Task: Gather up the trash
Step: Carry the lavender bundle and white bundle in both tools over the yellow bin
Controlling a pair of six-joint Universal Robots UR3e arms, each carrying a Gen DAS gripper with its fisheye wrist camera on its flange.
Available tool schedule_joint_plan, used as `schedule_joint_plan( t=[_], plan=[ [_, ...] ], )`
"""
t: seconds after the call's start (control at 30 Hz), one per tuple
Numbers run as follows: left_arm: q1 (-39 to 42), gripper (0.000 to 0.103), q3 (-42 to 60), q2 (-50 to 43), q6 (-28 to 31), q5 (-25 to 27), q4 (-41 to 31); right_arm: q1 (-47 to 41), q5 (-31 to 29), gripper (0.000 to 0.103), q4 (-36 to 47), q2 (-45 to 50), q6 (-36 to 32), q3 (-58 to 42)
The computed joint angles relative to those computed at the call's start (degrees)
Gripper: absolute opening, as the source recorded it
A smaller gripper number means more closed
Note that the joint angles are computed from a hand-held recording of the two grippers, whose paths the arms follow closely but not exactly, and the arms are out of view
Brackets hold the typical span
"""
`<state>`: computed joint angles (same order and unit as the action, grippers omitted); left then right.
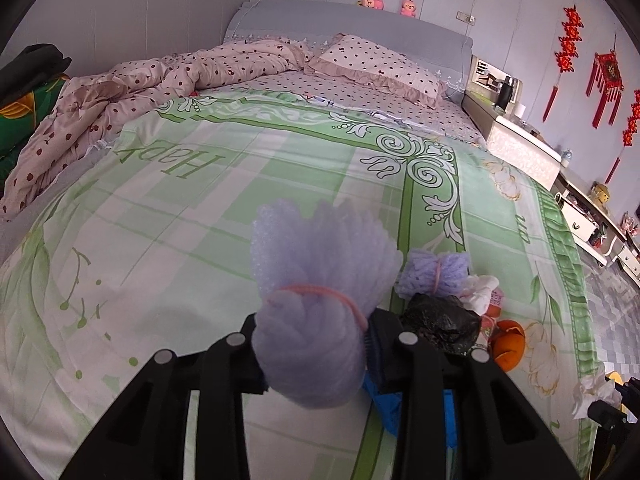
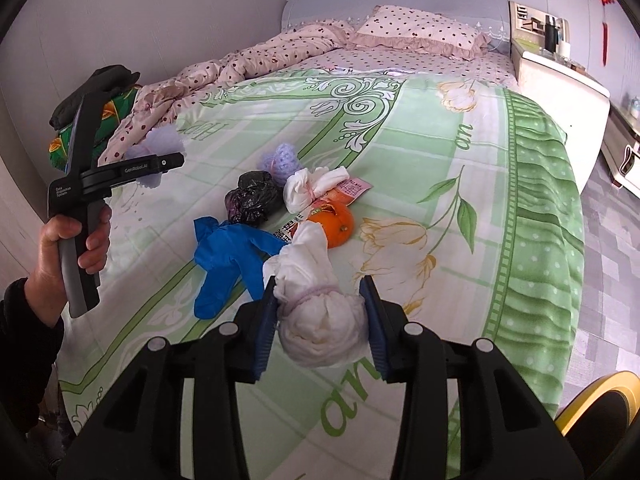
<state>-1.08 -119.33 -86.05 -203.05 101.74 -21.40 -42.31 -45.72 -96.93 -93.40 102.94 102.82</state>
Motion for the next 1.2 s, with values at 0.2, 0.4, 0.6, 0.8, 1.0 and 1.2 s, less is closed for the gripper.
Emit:
schedule_joint_plan(
  t=[0.2,0.4,0.6,0.8,1.0,1.2],
  plan=[
    [-5.2,0.032,1.4,2.2,-2.7,2.5,-3.2,-6.3,1.6,0.038,10.4,-3.0,-6.1,-3.1],
    [-12.2,0.032,5.3,0.9,-5.5,5.5,-5.8,-12.9,3.0,0.038,21.5,-4.1,-12.8,-7.9],
    [-19.0,0.033,11.3,-1.9,-8.4,7.7,-8.7,-19.2,4.0,0.038,32.6,-2.9,-19.3,-14.5],
    [-25.4,0.033,18.1,-6.2,-11.0,9.2,-10.5,-24.9,4.3,0.038,40.7,-0.5,-24.3,-20.9],
    [-31.7,0.033,27.8,-12.5,-12.5,11.2,-13.1,-29.9,5.1,0.038,48.0,3.2,-28.0,-28.4],
    [-36.9,0.033,39.3,-20.3,-12.8,11.9,-16.8,-34.2,5.8,0.039,53.8,8.3,-30.3,-36.7]
  ],
)
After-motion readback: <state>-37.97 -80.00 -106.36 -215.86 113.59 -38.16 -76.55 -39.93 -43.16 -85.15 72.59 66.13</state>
